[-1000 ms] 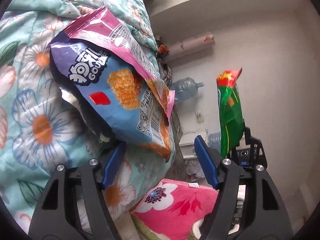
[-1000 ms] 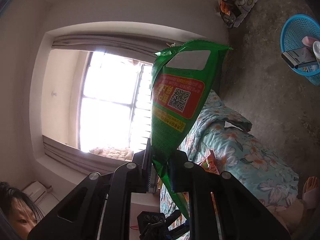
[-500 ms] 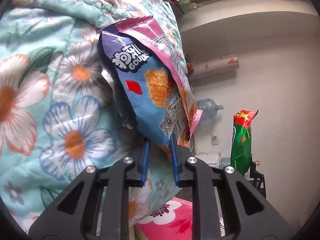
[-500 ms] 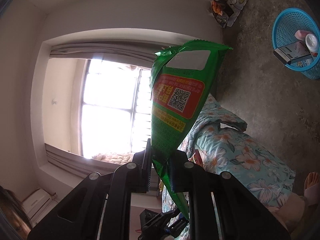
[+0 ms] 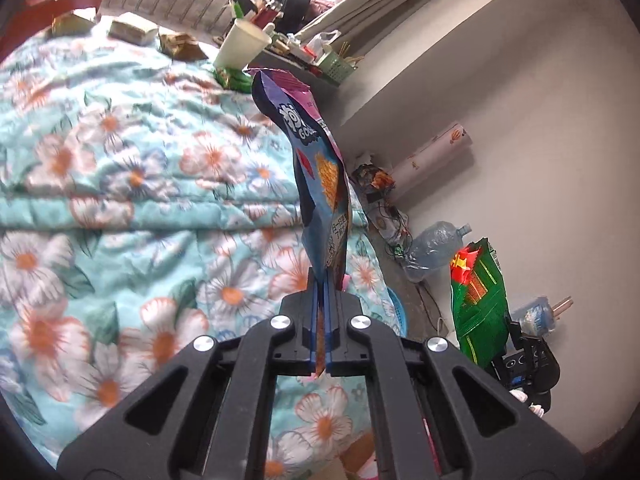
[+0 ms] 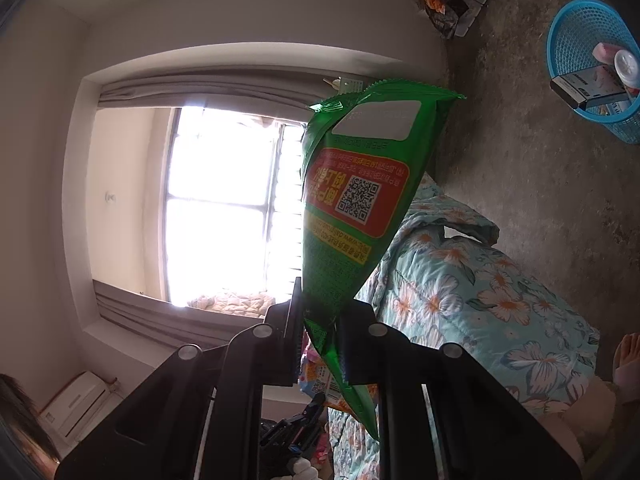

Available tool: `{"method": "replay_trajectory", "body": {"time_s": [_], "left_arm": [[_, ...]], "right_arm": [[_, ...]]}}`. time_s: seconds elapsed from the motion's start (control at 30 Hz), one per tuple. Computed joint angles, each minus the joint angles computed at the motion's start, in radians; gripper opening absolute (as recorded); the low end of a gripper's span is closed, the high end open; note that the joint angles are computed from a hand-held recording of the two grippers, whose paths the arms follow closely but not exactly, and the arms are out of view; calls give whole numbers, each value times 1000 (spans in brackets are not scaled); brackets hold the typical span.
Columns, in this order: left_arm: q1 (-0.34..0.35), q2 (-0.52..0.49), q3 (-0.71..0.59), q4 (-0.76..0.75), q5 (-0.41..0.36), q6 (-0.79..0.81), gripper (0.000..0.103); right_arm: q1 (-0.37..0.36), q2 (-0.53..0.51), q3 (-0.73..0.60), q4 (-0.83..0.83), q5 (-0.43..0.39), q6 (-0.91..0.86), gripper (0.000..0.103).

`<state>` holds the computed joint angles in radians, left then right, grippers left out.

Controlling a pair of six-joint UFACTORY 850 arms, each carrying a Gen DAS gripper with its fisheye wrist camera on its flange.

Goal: Collect trash
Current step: 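Lift both snack bags and carry them over the blue wastebasket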

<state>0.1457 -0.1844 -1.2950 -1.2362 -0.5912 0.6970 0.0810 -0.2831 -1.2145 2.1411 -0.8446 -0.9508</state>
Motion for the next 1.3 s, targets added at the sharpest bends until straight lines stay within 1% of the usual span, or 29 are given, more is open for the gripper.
{"method": "replay_trajectory", "body": {"time_s": [0.2, 0.3, 0.43, 0.5, 0.63, 0.73, 0.83, 0.87, 0.97, 1.1, 1.2, 1.23, 1.3], "left_arm": [[15, 52, 12, -7, 76, 119, 0], [19, 70, 23, -22, 85, 162, 0], [7, 80, 15, -67, 90, 223, 0], [-5, 76, 1, -94, 87, 262, 0], [-35, 41, -69, -143, 77, 347, 0], [-68, -7, -150, -161, 61, 377, 0], [-113, -69, -254, -149, 46, 387, 0], [-128, -90, -288, -141, 39, 386, 0], [-177, -171, -403, -119, 10, 386, 0], [-245, -293, -571, -55, -24, 337, 0], [-288, -395, -708, 19, -60, 255, 0], [-300, -424, -747, 44, -72, 227, 0], [-318, -475, -814, 88, -96, 176, 0]], "right_arm": [[7, -13, -13, -17, -1, 13, 14], [11, -17, -18, -25, 2, 22, 14], [9, -8, -22, -27, 16, 9, 14], [4, -3, -22, -9, 19, -11, 14], [-11, 4, -23, 42, 22, -53, 14], [-25, 9, -28, 59, 37, -75, 14], [-54, 35, -16, 88, 77, -118, 14], [-69, 51, -8, 100, 104, -141, 14], [-119, 106, 14, 137, 221, -225, 14], [-188, 139, 36, 200, 311, -267, 14], [-230, 127, 54, 236, 326, -227, 14], [-240, 113, 58, 244, 311, -200, 14], [-257, 67, 65, 247, 245, -117, 14]]}}
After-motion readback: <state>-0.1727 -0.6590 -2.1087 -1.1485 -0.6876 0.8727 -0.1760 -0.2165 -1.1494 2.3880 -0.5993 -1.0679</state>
